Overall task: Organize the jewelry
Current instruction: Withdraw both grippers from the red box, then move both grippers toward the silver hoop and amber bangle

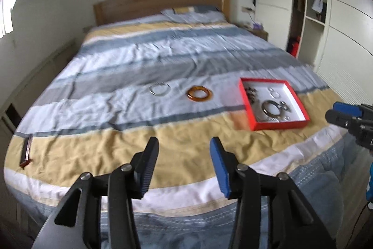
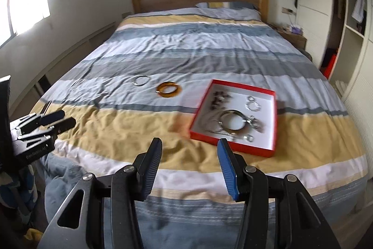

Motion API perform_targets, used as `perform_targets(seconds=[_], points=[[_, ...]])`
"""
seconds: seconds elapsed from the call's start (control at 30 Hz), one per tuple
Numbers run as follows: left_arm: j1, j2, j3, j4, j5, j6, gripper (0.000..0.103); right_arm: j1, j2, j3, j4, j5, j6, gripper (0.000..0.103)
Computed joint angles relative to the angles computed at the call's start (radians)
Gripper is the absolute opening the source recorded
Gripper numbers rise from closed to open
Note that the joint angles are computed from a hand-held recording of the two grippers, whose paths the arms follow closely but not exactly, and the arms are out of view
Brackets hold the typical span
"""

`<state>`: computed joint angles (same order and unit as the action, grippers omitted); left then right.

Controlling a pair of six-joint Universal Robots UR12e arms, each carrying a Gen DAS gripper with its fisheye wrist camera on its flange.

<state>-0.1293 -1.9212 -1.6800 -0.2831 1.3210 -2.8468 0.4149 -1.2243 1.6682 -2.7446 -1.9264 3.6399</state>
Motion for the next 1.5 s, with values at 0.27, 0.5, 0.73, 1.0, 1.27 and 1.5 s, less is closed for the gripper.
perform_targets(seconds=[0.27,0.5,0.73,1.0,1.27,1.5], points=[[0.037,0.042,-0.054,0.078,-0.033,-0.03,0.052,0.039,0.033,-0.05,0.0,0.003,-0.05,0.049],[0.052,0.042,-0.059,0.079,-0.027,-0.048,0.054,0.047,0.055,-0.081,0.006,0.013,-0.074,0.049],[0.056,0.01,-0.024,0.025,0.003,-0.078,0.054,0.031,0.089,-0.116,0.034,0.06,-0.08,0.049],[0.041,-0.06,0.061,-0.07,0.03,-0.071,0.054,0.0,0.135,-0.162,0.08,0.121,-0.086,0.049],[0.026,-0.131,0.147,-0.16,0.058,-0.062,0.054,-0.033,0.193,-0.219,0.112,0.185,-0.092,0.049],[0.015,-0.203,0.238,-0.24,0.106,-0.056,0.054,-0.061,0.264,-0.304,0.149,0.244,-0.119,0.049]])
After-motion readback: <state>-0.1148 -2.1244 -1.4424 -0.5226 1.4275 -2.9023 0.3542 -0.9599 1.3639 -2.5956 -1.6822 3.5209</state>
